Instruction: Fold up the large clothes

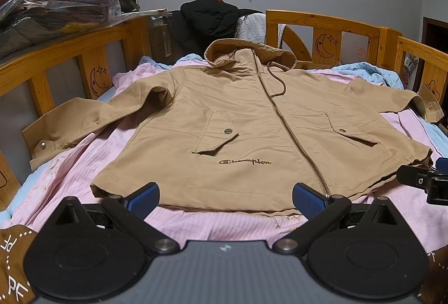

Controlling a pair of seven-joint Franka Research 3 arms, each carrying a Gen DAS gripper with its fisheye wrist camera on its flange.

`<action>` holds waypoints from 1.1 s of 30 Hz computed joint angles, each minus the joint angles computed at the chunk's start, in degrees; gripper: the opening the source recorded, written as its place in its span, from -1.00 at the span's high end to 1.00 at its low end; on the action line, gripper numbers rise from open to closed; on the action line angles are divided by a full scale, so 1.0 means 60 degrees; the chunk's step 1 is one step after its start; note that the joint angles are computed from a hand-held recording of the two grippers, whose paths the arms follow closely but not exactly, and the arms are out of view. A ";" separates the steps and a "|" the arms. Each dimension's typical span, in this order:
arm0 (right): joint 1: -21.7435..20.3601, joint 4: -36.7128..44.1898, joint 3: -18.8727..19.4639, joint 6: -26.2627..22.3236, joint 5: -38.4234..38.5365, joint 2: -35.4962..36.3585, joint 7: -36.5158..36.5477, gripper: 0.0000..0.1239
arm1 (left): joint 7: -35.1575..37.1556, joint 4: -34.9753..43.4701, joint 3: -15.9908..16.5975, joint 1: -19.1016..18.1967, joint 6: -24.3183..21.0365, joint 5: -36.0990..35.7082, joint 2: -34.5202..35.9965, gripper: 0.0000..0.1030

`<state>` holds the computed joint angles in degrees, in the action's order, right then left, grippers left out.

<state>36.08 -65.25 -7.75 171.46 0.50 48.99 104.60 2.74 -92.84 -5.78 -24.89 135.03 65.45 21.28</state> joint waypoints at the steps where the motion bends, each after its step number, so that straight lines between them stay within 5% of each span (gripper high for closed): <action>1: 0.0000 0.0004 -0.0002 -0.0003 0.0002 0.0002 -0.0001 -0.66 | -0.0001 0.0004 0.0002 -0.0001 0.0004 0.0002 0.0004 -0.99; 33: 0.0005 -0.0026 -0.0030 -0.0124 -0.0004 -0.0014 0.0062 -0.66 | 0.0115 0.0042 -0.0027 -0.0013 -0.0007 -0.0126 0.0017 -0.99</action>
<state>36.10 -65.41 -7.93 170.71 0.48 48.91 104.97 3.43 -92.59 -5.94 -24.96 134.98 64.70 21.39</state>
